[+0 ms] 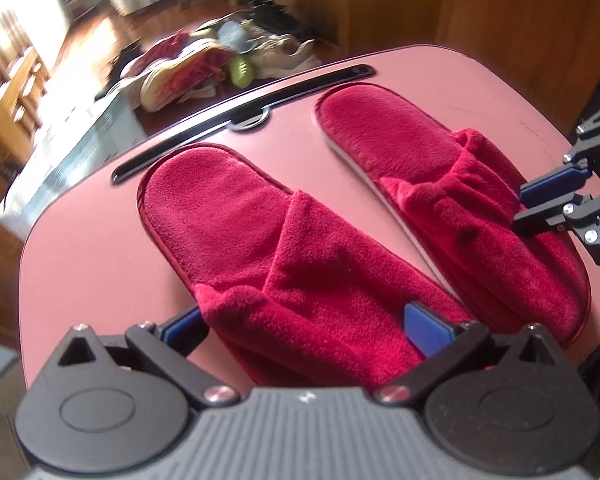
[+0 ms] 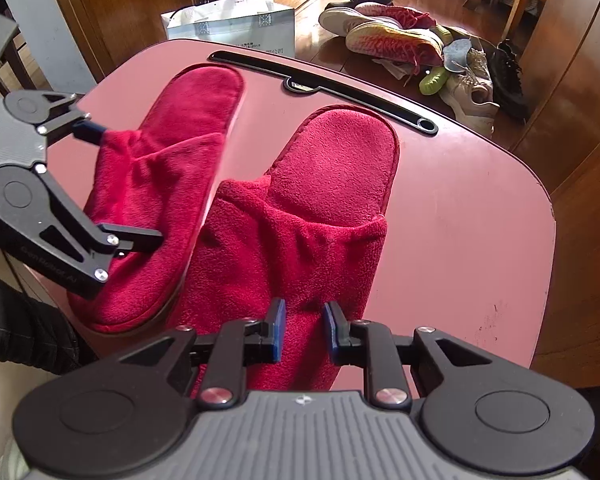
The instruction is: Organize scattered shoes
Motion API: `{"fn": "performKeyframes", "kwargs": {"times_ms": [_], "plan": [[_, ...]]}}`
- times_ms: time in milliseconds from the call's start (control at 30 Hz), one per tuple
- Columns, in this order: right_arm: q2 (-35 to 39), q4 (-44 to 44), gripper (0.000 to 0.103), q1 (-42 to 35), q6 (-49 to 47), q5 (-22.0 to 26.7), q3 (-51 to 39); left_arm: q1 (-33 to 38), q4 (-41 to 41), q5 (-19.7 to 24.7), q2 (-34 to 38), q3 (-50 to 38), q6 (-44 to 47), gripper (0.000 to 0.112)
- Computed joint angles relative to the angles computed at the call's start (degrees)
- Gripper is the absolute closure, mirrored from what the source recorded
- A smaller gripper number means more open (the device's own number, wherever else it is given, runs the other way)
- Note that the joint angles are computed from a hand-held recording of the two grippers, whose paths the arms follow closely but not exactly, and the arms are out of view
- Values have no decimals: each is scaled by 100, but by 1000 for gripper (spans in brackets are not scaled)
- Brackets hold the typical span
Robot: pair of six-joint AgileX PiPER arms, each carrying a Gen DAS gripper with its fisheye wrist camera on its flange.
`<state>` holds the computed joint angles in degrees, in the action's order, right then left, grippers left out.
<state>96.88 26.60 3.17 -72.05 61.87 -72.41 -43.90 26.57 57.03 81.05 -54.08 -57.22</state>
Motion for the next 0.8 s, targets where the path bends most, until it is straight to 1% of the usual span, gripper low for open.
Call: {"fn": "performKeyframes", "kwargs": {"times_ms": [167, 233, 367, 533, 733, 800], "plan": [[26, -56, 83, -55, 65, 65, -58, 230, -124, -328, 177, -139, 1092, 9], [76, -117, 83, -85, 292, 154, -151, 305, -200, -478, 225, -149, 1454, 9], [47, -267, 83, -98, 738, 127, -165, 528, -509, -871, 419, -243, 2303, 9], [-164, -417, 82, -115, 1035, -220, 97, 658, -654, -1065, 723, -493, 2769, 9], [-182, -575, 82, -219, 1490, -309, 93, 715, -786, -1166, 1054, -818, 3258, 9], [-193, -631, 80, -255, 1612, -298, 89, 717, -821, -1165, 1187, -958, 3445, 9]]}}
